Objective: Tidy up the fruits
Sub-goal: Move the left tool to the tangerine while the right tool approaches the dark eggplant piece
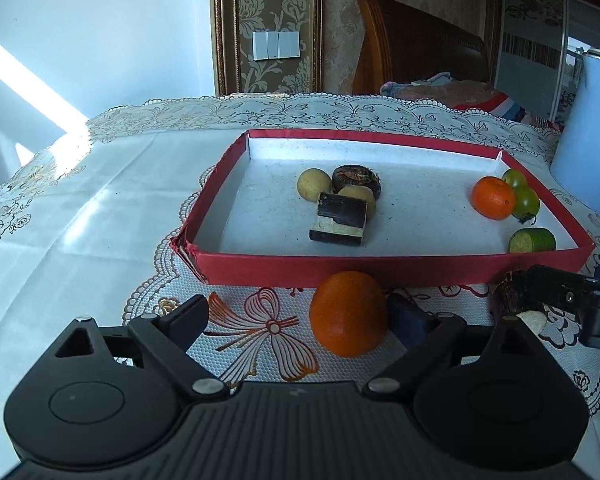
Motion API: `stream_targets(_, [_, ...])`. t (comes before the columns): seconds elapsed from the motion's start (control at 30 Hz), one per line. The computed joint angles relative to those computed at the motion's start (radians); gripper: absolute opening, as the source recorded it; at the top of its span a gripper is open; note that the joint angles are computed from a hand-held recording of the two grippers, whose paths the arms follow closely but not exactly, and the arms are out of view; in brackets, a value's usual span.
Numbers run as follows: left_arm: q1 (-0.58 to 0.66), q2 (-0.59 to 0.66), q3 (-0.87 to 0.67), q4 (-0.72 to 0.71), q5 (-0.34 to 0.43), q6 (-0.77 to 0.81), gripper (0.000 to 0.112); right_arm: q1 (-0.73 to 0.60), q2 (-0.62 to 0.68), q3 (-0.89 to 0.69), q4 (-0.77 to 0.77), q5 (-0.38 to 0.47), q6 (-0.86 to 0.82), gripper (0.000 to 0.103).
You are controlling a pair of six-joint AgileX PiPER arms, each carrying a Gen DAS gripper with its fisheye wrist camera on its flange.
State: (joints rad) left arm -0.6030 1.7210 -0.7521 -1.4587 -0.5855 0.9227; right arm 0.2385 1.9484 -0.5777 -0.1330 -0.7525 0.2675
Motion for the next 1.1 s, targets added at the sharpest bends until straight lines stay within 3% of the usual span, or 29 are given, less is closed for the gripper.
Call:
stream_targets(0.17, [-0.001, -0.018, 0.029, 0.029, -0.045, -0.085, 0.096, 0.022, 0.006, 0.005, 0.021, -0.009, -0.043, 0.103])
stream_targets(0.3, [-0.026, 0.005, 0.007, -0.002, -0.075, -0.029, 0.096, 0.057, 0.001, 0.014, 0.066, -0.012, -0.095, 0.103])
stream_targets(0.4, [-0.004, 0.044, -0.053, -0.119, -0.031, 0.123, 0.097, 0.061, -0.003, 0.016, 0.060, 0.004, -0.094, 0.103])
stream_targets(0.47, [0.028, 0.029, -0.043, -0.102, 0.011, 0.092, 0.097, 0.066, -0.003, 0.013, 0.069, 0.012, -0.102, 0.103])
stream_targets(0.53, [0.021, 0.035, -0.048, -0.142, -0.031, 0.095, 0.097, 0.073, -0.001, 0.006, 0.084, 0.021, -0.112, 0.103])
stream_targets(1.1, [0.019, 0.028, -0.042, -0.160, -0.042, 0.107, 0.097, 0.175, 0.031, -0.092, 0.367, 0.159, -0.293, 0.102])
